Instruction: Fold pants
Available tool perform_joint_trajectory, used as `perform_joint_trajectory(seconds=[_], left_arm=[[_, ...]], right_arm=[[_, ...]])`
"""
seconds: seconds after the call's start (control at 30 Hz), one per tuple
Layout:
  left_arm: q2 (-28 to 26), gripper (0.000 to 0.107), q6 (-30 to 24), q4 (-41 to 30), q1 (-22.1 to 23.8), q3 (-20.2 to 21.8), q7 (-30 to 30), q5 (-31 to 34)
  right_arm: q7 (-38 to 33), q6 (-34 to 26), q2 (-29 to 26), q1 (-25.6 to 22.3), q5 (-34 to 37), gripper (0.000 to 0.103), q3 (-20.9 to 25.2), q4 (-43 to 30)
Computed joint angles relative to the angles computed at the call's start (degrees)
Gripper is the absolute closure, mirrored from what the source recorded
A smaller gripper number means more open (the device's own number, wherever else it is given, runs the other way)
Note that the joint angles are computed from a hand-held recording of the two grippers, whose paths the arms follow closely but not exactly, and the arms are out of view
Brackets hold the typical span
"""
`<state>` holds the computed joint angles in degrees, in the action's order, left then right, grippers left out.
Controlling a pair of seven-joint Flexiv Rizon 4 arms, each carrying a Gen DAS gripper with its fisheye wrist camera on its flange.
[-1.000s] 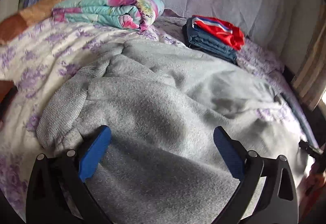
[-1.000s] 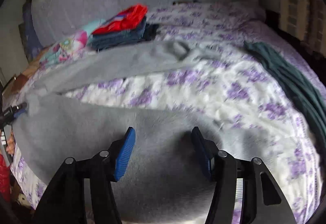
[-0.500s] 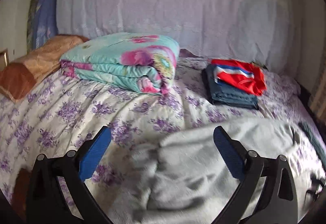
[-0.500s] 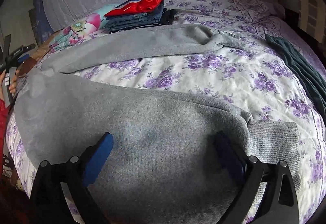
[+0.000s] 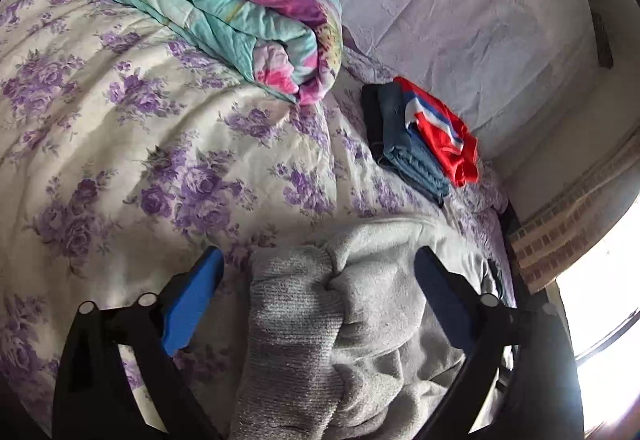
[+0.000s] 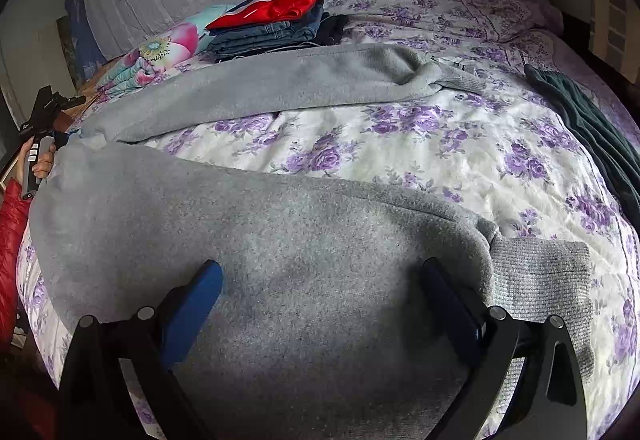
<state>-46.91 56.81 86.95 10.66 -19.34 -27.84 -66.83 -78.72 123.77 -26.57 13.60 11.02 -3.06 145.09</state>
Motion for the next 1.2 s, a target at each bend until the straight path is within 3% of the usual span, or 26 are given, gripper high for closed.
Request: perform_joint_trajectory(seconds=[0.03,0.1,0.33,0.43,0.5,0.57,0.63,0.67,0.7,0.73,0.83,0.87,0.93,1.03,1.2], left_arm=[[-0.47,0.038,-1.65,-0.82,-0.39,1.19,-1.34,2.7],[-0.9,0.051,-0.01,-1.15,-1.65,2.5,-3.4,5.38],[0.18,0.063,2.67,1.41,0.9,-1.7,1.42,-1.1],[1.42,0.084,6.18,2.78,0.27,-2.32,5.67,-5.57],[1.06,0.084,4.86,2.16,-0.1,-1.25,4.36,-5.27],[0.09,0.082,3.4,0.82,-0.65,0.23,0.64,-3.19],[-0.84,0.066,1.57,-0.36,-0.6,1.0,-2.63,-1.05],[-1.24,0.047,1.75,-0.89,-0.98,1.6,-4.45,0.18],[-1.6,0.036,1.33,-1.34,-0.8,1.53,-5.5,0.92],[-1.8,0.036,0.39,-1.55,-0.44,1.25,-5.75,1.73],[-1.76,0.04,-0.92,-1.75,-0.26,1.19,-5.6,4.78],[-1.66,0.054,-1.61,-1.71,-0.02,0.89,-4.75,5.48],[-1.21,0.06,-0.02,-0.98,-0.38,0.69,-3.4,5.98],[-0.39,0.063,1.34,0.38,0.6,-1.34,0.61,3.4],[-0.61,0.063,-0.13,-0.07,0.79,-1.36,1.3,2.04]], right_arm=[[0.07,0.05,-0.02,-0.09,-0.04,0.003,0.11,-0.01],[0.35,0.37,-0.03,-0.75,-0.5,0.003,0.61,0.07],[3.38,4.7,-0.49,-5.91,-3.75,0.004,4.07,0.94],[10.62,11.79,-0.91,-13.7,-9.62,0.006,9.04,1.13],[14.92,13.05,-0.02,-16.83,-14.81,0.006,9.64,-0.48],[16.74,8.95,1.33,-17.97,-19.94,0.006,8.68,-3.96],[16.79,2.75,1.48,-16.65,-25.61,0.006,5.92,-8.71],[14.44,-1.21,1.46,-13.59,-25.04,0.006,3.59,-11.34],[10.06,-4.97,1.1,-9.59,-21.52,0.006,1.3,-14.29],[5.64,-7.7,-0.08,-6.14,-18.98,0.006,-0.92,-17.59],[0.84,-11.29,-4.6,0.22,-22.56,0.006,-7.76,-25.25],[-3.51,-13.84,-6.08,4.16,-18.48,0.006,-10.66,-28.24],[-5.71,-18.06,-9.59,7.22,-18.35,0.006,-14.1,-34.19],[-7.63,-24.92,-13.92,2.71,-23.32,0.007,-9.8,-43.39],[-15.47,-36.07,-22.82,-9.0,-31.66,0.016,4.55,-59.51]])
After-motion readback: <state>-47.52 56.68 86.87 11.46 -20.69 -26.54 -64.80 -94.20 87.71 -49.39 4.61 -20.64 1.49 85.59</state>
